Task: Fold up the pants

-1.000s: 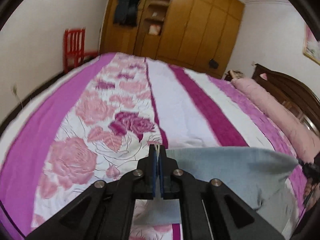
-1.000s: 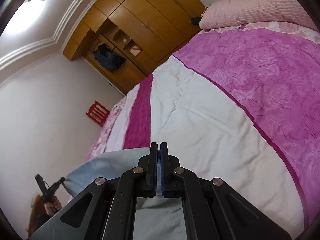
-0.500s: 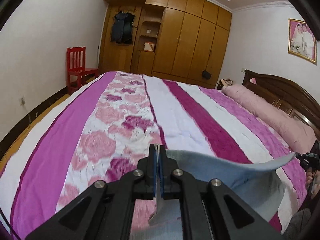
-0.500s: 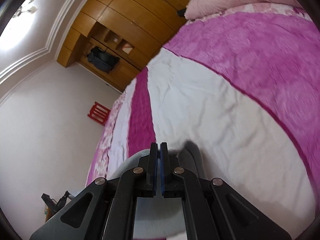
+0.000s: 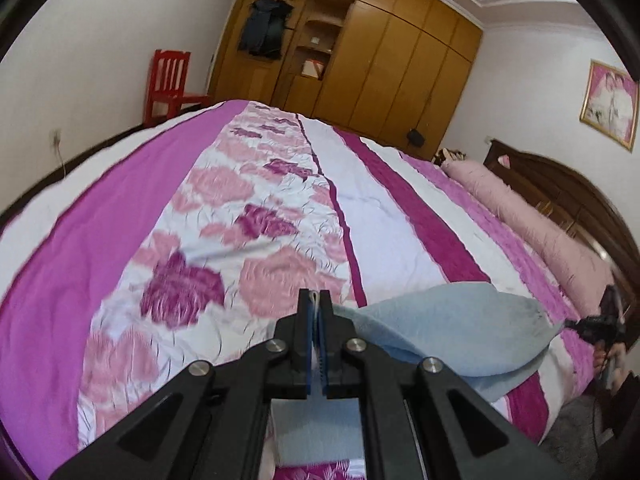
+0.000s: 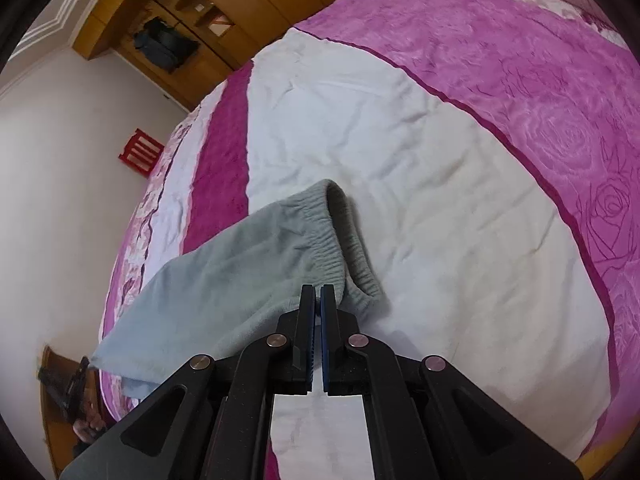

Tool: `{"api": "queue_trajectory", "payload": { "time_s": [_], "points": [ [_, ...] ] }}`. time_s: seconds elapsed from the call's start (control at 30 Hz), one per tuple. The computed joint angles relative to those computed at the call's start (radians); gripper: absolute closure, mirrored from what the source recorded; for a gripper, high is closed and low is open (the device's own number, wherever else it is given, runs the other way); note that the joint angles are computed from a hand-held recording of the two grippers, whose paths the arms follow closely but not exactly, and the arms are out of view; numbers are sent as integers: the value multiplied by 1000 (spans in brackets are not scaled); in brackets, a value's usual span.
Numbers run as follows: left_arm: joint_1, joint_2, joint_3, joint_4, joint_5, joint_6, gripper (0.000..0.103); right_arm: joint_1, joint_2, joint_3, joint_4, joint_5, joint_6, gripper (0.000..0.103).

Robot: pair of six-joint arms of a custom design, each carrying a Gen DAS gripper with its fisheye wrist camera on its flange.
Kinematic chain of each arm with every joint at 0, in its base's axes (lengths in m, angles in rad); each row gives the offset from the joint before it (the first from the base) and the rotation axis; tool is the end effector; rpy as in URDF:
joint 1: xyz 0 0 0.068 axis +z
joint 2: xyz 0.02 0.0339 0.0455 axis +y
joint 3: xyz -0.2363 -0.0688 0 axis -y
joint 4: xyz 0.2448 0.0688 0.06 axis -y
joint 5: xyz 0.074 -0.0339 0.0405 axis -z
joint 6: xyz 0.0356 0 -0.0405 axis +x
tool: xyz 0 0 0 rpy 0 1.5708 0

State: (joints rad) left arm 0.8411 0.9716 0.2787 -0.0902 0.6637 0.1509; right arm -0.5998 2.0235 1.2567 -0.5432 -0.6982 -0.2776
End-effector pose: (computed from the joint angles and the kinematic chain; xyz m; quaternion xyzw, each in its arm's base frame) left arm 0.1402 0.1238 0.1264 -0.1777 0.8639 -0.0919 0.4623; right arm 0.3162 -0.1885 0.1015 0.1055 0.9268 0.2551 0.2547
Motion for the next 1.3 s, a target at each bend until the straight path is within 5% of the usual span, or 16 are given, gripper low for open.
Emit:
{"api": "queue_trajectory", "payload": {
  "time_s": [0.2, 0.3, 0.33, 0.43, 0.5, 0.57, 0.63, 0.7, 0.83, 0.9, 1.0, 1.13, 1.3],
  "points": [
    [81, -239, -77, -172, 77, 69, 101, -12, 56, 39, -25, 63, 56, 98],
    [86, -204, -76, -203, 56, 129, 100, 7, -31, -68, 58, 167, 90, 42],
    [91, -181, -75, -210, 48, 148, 100, 29, -120, -168, 139, 218, 56, 38],
    [139, 8, -72, -140, 20, 148, 94, 164, -445, -501, 383, 384, -28, 38],
    [264, 225, -64, -59, 114, 162, 93, 280, -592, -617, 416, 391, -23, 38],
    [407, 447, -49, 24, 232, 186, 93, 479, -667, -670, 395, 357, 16, 38],
    [408, 523, 13, 6, 239, 117, 94, 728, -628, -653, 429, 365, 112, 39],
    [403, 526, 63, -66, 358, 175, 93, 933, -506, -571, 483, 383, 222, 43],
    [318, 570, 129, -154, 418, 210, 93, 1234, -180, -245, 474, 457, 301, 49],
    [262, 612, 168, -166, 383, 209, 91, 1335, -35, -35, 403, 523, 238, 51],
    [235, 689, 246, -248, 336, 222, 91, 1415, 166, 307, 208, 539, 70, 68],
    [266, 695, 300, -512, 390, 512, 91, 1465, 439, 790, -200, 539, -77, 68],
    [222, 680, 244, -499, 303, 560, 91, 1535, 564, 961, -344, 704, -239, 69]
  ]
}}
